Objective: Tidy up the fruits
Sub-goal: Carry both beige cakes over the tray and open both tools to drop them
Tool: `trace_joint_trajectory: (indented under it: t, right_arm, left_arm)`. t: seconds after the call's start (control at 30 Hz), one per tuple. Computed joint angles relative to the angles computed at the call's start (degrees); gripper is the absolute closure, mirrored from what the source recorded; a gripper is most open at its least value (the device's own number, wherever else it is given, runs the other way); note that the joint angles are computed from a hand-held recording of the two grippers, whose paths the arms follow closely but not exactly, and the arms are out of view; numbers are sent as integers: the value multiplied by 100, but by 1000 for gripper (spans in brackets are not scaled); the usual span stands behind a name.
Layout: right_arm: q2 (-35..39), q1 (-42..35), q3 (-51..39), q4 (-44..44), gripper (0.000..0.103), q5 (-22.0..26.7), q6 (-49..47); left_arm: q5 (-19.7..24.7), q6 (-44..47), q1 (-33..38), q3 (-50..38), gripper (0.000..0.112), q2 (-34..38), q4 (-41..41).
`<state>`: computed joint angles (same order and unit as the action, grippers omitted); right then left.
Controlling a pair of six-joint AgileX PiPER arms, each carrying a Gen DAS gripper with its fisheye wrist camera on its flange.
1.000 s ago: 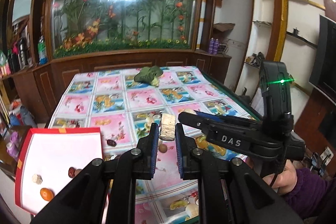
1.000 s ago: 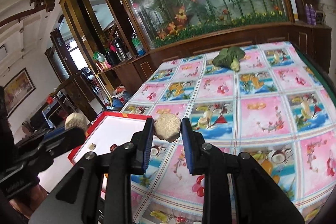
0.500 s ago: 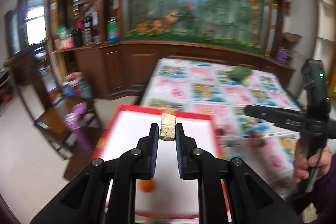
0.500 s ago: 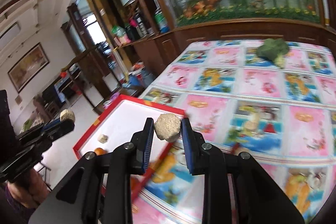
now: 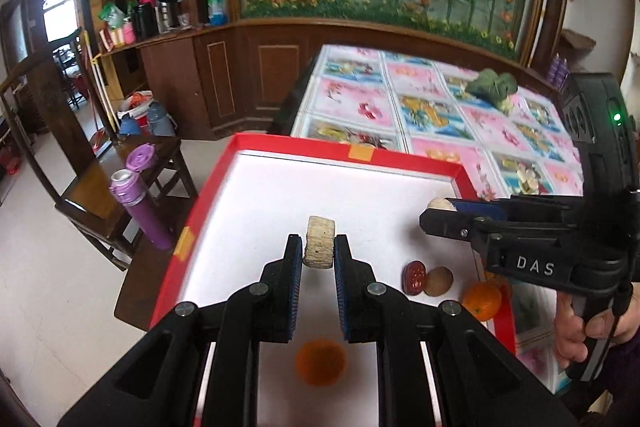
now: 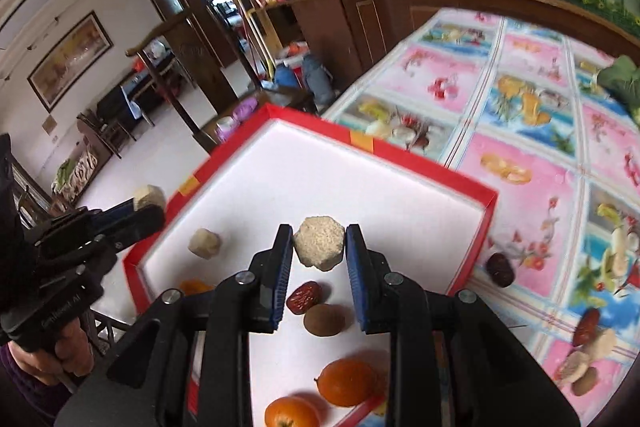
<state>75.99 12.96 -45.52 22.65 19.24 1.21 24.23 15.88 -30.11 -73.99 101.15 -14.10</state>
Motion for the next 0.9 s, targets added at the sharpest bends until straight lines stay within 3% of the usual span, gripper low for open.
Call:
trace_joint_trajectory:
  t: [0.1,0.53,0.73,0.8,0.87,0.9]
  right_arm:
    - [113,11,-1,-455,74,11,465]
    - [642,-129,-90,-225,74,114,350]
    - [676,-26,-187,-855,74,193,920]
    - [675,-102,-169,-504,71,204,551]
    - [675,-214,-157,-55,66,242,108]
    - [659,-279,-143,188,60,288,-126]
  left_arm:
    - [179,-131,-113,-290,98,283,226]
    - [454,-1207,-423,-646,98,719,1414]
    - [646,-1803,-507,-799,97,921,1986]
    - [674,-1999,-529,-833,92,962,2131]
    - [719,-2386,-592,-840,68,959,2527]
    - [752,-2555,-616,-849,62,964,2668]
